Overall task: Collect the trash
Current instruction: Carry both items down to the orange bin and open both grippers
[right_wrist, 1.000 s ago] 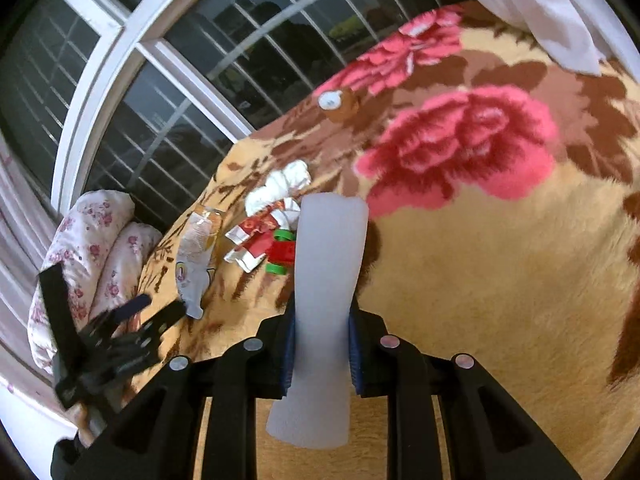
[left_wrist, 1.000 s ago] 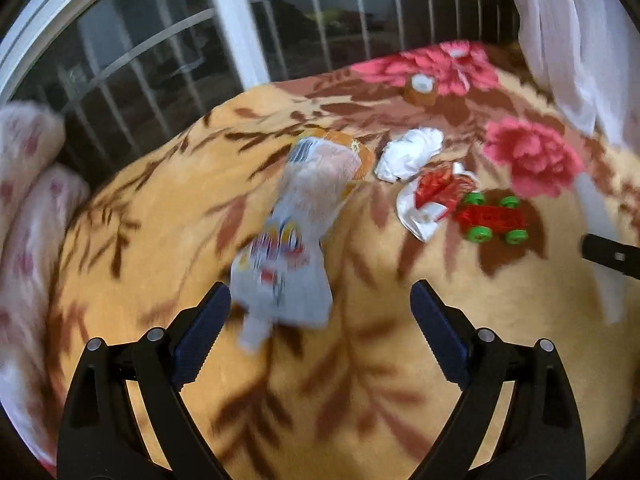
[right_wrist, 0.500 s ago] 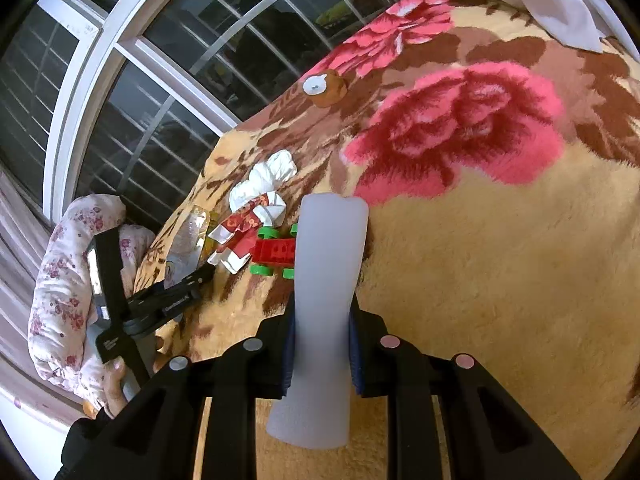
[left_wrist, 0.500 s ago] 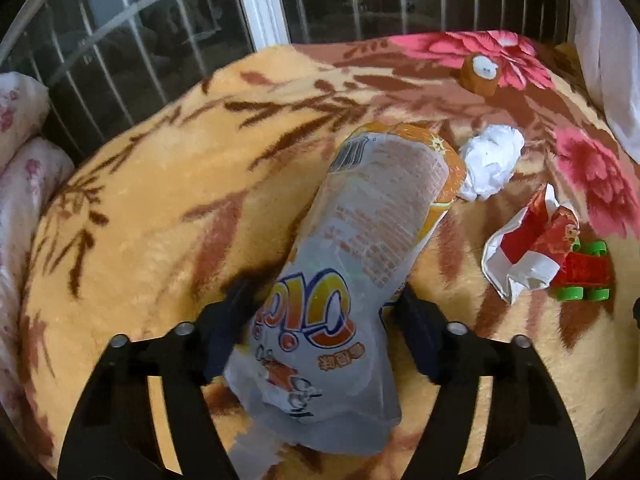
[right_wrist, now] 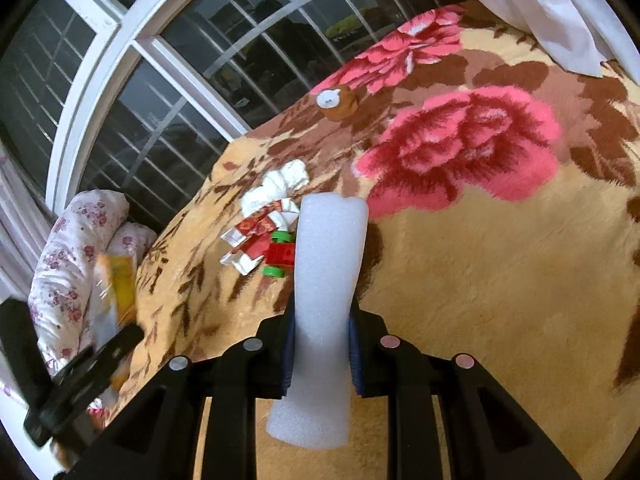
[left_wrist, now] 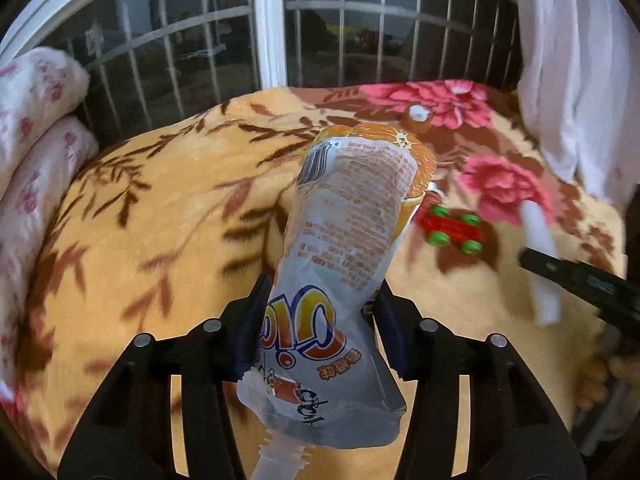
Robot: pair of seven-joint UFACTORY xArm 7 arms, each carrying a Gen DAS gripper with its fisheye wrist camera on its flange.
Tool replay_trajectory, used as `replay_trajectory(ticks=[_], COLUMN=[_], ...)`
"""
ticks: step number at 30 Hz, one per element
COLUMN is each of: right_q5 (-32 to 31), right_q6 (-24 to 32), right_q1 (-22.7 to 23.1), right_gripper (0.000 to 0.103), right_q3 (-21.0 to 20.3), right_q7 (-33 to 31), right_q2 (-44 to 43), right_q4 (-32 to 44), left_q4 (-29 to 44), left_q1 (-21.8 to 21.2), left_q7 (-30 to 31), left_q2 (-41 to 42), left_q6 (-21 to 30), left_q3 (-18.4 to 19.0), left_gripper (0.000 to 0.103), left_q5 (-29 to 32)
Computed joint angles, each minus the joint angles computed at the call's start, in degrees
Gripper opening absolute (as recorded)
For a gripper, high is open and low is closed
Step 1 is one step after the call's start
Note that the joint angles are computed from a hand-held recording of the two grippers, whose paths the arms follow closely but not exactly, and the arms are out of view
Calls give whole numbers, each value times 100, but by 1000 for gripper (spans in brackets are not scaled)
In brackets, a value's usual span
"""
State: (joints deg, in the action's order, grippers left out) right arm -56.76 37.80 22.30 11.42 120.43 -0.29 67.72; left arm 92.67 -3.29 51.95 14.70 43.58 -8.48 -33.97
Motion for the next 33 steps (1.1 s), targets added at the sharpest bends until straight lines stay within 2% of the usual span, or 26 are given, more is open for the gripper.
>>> replay_trajectory(ticks=[3, 7, 14, 17, 22, 26, 29, 33], right_q5=[-155, -430, -1133, -1298, -973, -753, -559, -5], right_q6=[16, 206, 827, 1128, 1503, 1631, 1574, 1393], right_q1=[70, 278, 841, 1116, 1558, 1947, 2239, 2479], right_gripper=[21, 22, 22, 22, 22, 22, 23, 23], right_q3=[60, 170, 434, 626, 981, 1188, 1150, 935], right_q7=[-91, -352, -690, -569, -260, 16, 117, -93], right_q2=[18, 111, 113, -12, -111, 104, 420, 771], right_q4=[80, 295, 476, 279, 8, 28, 167, 302], left_q4=[-657, -1611, -3206, -3800, -4481, -5012, -5273, -5246], left_q1=[215, 304, 117, 54, 65, 101, 123, 210], left_q7=[313, 860, 1937, 2308, 2498, 2778, 2858, 2548], left_q2=[-614, -1535, -2968, -3435, -3854, -4146, -4183, -3827], left_q6=[83, 385, 775, 801, 1208, 1234, 1255, 1210], left_q3=[58, 436, 1274, 1524, 1864, 1928, 1924, 1791], left_gripper=[48, 48, 48, 48, 47, 47, 47, 47], left_q5=[-531, -1159, -1502, -1397, -1010, -653, -318, 112])
